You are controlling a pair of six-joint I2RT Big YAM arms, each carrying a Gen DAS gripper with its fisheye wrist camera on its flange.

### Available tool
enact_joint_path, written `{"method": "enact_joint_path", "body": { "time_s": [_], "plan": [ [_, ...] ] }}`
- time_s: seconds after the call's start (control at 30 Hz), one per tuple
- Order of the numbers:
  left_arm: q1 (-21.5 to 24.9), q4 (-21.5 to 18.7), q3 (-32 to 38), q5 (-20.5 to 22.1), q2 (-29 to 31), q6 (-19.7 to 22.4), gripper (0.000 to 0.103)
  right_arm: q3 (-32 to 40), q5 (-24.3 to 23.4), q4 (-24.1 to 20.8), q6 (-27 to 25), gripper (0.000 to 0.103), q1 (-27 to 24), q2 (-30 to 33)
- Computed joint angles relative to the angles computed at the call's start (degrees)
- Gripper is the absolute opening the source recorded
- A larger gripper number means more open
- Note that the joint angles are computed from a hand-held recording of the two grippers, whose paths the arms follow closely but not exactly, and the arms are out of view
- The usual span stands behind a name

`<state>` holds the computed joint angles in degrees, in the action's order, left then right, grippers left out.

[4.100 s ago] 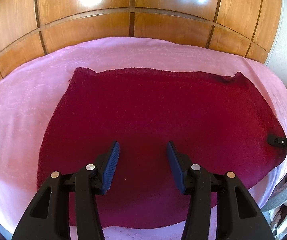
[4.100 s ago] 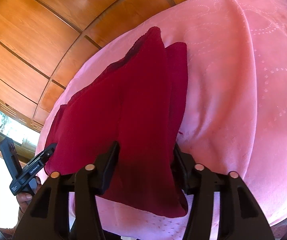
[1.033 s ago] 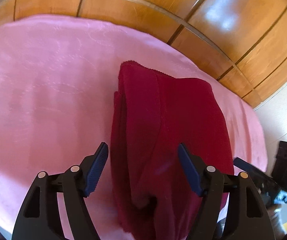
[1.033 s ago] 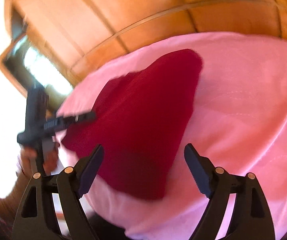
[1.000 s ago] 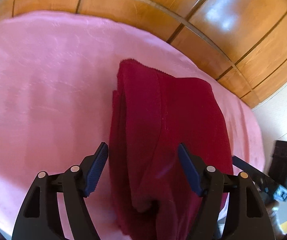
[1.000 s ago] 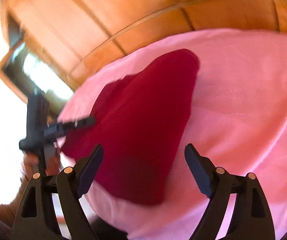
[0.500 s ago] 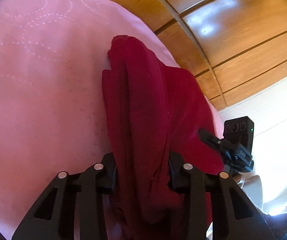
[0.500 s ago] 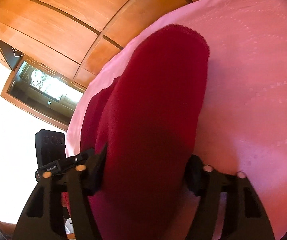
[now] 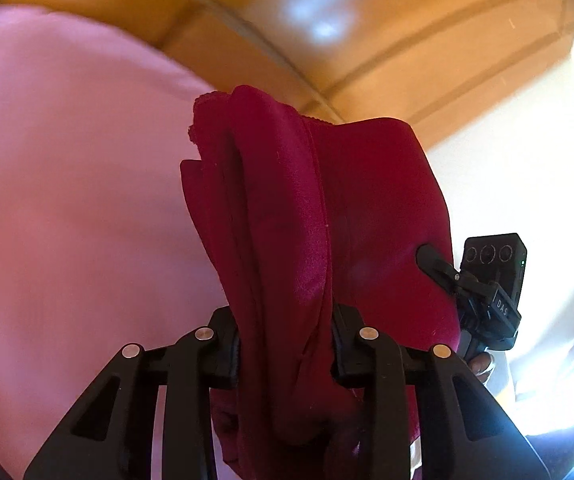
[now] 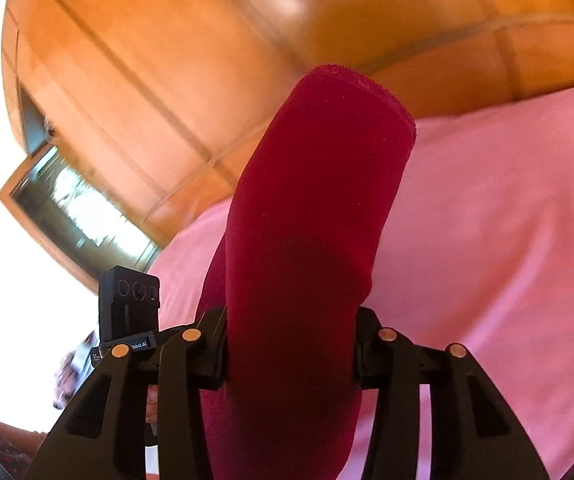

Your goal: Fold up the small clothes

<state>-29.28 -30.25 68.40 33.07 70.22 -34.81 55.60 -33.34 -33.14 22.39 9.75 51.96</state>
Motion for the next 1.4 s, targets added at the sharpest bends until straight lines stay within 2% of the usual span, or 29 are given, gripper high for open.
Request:
{"method": "enact_joint_path", "body": {
  "time_s": [0.1, 0.17, 0.2, 0.3, 0.33, 0.37, 0.43, 0.47, 0.53, 0.6, 0.63, 0.77, 0.83, 0.87, 0.9, 0.93, 0.97, 1.0, 1.1, 1.13, 1.2, 1.27, 1.3, 1.37, 1.4],
  "plan": [
    [-5.2, -3.84, 10.26, -1.72, 8.36, 2.96, 0.031, -1.19, -1.35, -1.63, -1.84, 0.043, -7.98, -2.12],
    [-9.1, -9.04, 18.67, -4.59, 15.13, 5.62, 0.031, -2.26, -2.71, -2.37, -2.83, 0.044, -13.82, -2.1],
    [-10.15, -10.88, 20.76, -5.63, 16.76, 6.79, 0.031, -2.93, -2.64, -2.66, -3.45, 0.044, -16.1, -1.73],
    [-14.14, -21.09, 31.02, -12.18, 25.38, 12.39, 0.031, -5.2, 0.98, -5.4, -5.15, 0.049, -20.02, 1.03],
    [-15.61, -25.03, 34.21, -15.69, 28.55, 14.36, 0.035, -6.21, 2.53, -6.15, -5.52, 0.053, -20.35, 2.2],
    [-16.27, -26.09, 34.96, -17.57, 29.43, 14.9, 0.044, -7.53, 3.88, -5.69, -5.67, 0.057, -20.36, 2.67],
    [-16.29, -25.23, 34.36, -17.66, 29.24, 13.44, 0.047, -10.81, 3.12, -1.41, -2.74, 0.067, -21.4, 1.42],
    [-16.19, -25.07, 33.96, -17.7, 28.9, 12.67, 0.05, -11.24, 2.94, -0.99, -1.56, 0.073, -21.64, 0.94],
    [-16.56, -24.85, 33.31, -19.79, 27.96, 11.89, 0.052, -10.96, 5.37, -1.87, -1.82, 0.076, -20.96, -0.62],
    [-17.11, -24.46, 32.13, -22.49, 26.36, 12.04, 0.052, -10.41, 11.87, -3.83, -2.83, 0.076, -18.41, -3.57],
    [-17.8, -24.24, 31.28, -25.01, 25.11, 12.1, 0.052, -10.16, 13.5, -4.58, -3.57, 0.074, -18.34, -5.04],
    [-18.96, -21.3, 27.2, -31.78, 21.15, 13.38, 0.052, -9.76, 20.66, -6.1, -4.97, 0.069, -12.81, -11.05],
    [-19.77, -20.65, 25.36, -35.25, 19.61, 14.05, 0.052, -9.32, 25.67, -7.41, -4.14, 0.066, -6.61, -12.17],
    [-19.87, -20.87, 26.03, -36.32, 20.41, 14.47, 0.052, -9.4, 27.13, -7.65, -5.13, 0.066, -5.41, -11.69],
    [-20.2, -21.18, 25.52, -37.76, 20.12, 15.0, 0.052, -9.39, 30.39, -8.26, -4.89, 0.066, -2.47, -11.25],
    [-20.64, -21.05, 24.83, -39.96, 19.93, 15.48, 0.057, -9.84, 34.59, -9.33, -4.21, 0.067, 1.34, -10.64],
    [-20.83, -20.6, 24.32, -41.08, 20.07, 15.44, 0.058, -10.49, 37.32, -9.26, -4.11, 0.067, 2.97, -10.22],
    [-20.49, -19.95, 22.72, -40.5, 19.19, 15.23, 0.058, -11.41, 42.47, -9.03, -4.2, 0.067, 5.93, -9.51],
    [-20.45, -19.54, 21.82, -40.76, 18.56, 13.08, 0.061, -12.71, 49.39, -8.63, -4.27, 0.068, 9.43, -9.65],
    [-20.75, -20.1, 22.52, -41.18, 18.64, 12.46, 0.061, -12.3, 50.31, -9.41, -3.87, 0.071, 9.98, -9.68],
    [-21.25, -20.02, 22.2, -42.26, 17.35, 11.88, 0.062, -11.73, 48.99, -10.49, -1.75, 0.074, 9.14, -10.63],
    [-21.8, -19.62, 20.99, -44.08, 15.21, 11.19, 0.07, -10.93, 47.76, -11.05, 0.71, 0.075, 8.17, -11.37],
    [-22.17, -19.06, 20.11, -45.28, 13.95, 10.76, 0.072, -10.82, 47.79, -11.19, 2.11, 0.08, 8.06, -11.88],
    [-22.84, -18.61, 18.73, -47.34, 11.99, 10.2, 0.078, -10.24, 50.48, -12.97, 5.69, 0.089, 9.87, -13.66],
    [-23.27, -18.65, 18.19, -48.87, 11.15, 10.05, 0.079, -9.74, 51.87, -13.85, 6.83, 0.09, 10.61, -14.01]
  ]
}}
